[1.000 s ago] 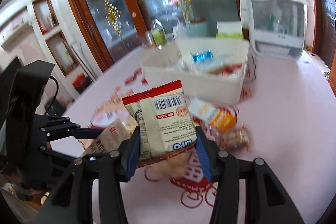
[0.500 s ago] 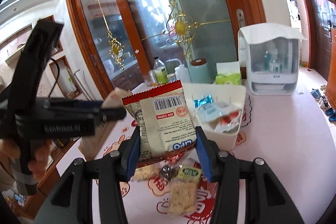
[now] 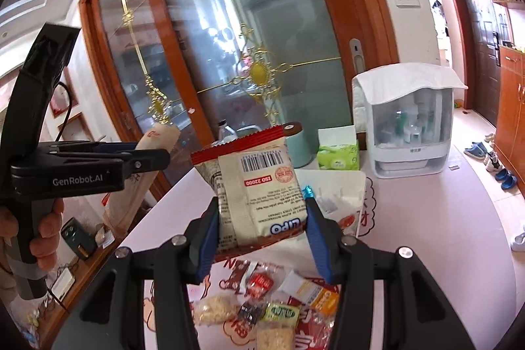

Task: Organize snacks
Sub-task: 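Lower the cracker bag and wafer packet into the white tray and open both tools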

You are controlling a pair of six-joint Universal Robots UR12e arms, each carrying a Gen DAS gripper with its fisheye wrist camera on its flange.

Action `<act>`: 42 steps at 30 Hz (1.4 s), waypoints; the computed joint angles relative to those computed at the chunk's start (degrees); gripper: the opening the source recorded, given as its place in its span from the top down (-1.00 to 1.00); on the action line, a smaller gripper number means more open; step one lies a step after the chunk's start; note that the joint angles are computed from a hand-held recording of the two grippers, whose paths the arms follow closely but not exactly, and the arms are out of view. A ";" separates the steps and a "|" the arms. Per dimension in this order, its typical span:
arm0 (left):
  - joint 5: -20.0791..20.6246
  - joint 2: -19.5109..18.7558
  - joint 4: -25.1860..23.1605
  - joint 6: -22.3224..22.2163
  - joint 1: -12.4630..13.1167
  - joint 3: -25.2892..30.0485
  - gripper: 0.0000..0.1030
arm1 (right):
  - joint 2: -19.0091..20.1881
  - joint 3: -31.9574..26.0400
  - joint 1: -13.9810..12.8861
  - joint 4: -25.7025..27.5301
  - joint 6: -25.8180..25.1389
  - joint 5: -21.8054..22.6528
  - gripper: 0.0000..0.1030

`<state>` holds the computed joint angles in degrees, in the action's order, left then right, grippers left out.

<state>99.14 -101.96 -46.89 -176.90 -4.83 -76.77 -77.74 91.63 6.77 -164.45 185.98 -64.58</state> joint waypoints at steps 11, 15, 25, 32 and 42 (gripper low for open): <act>-14.96 -7.24 -1.90 4.63 5.88 5.27 -0.04 | 7.99 -13.17 3.85 11.31 7.32 -13.63 0.04; -17.51 -10.21 -5.10 6.17 7.14 7.10 -0.58 | 12.27 -17.87 6.10 15.19 7.87 -20.06 -0.13; -19.28 -11.13 -5.17 5.57 9.05 5.44 -0.77 | 13.96 -19.54 7.54 20.92 12.18 -25.45 -0.17; -19.52 -8.94 -3.40 4.72 9.38 2.96 -0.77 | 12.63 -18.64 7.32 22.29 11.30 -24.41 -0.17; -16.11 -4.18 -2.22 1.81 8.74 -1.62 -0.77 | 8.59 -13.62 6.99 20.08 7.10 -19.91 -0.17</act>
<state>83.03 -106.14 -49.11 -175.09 3.91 -78.39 -69.15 78.02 13.76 -144.37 193.07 -84.49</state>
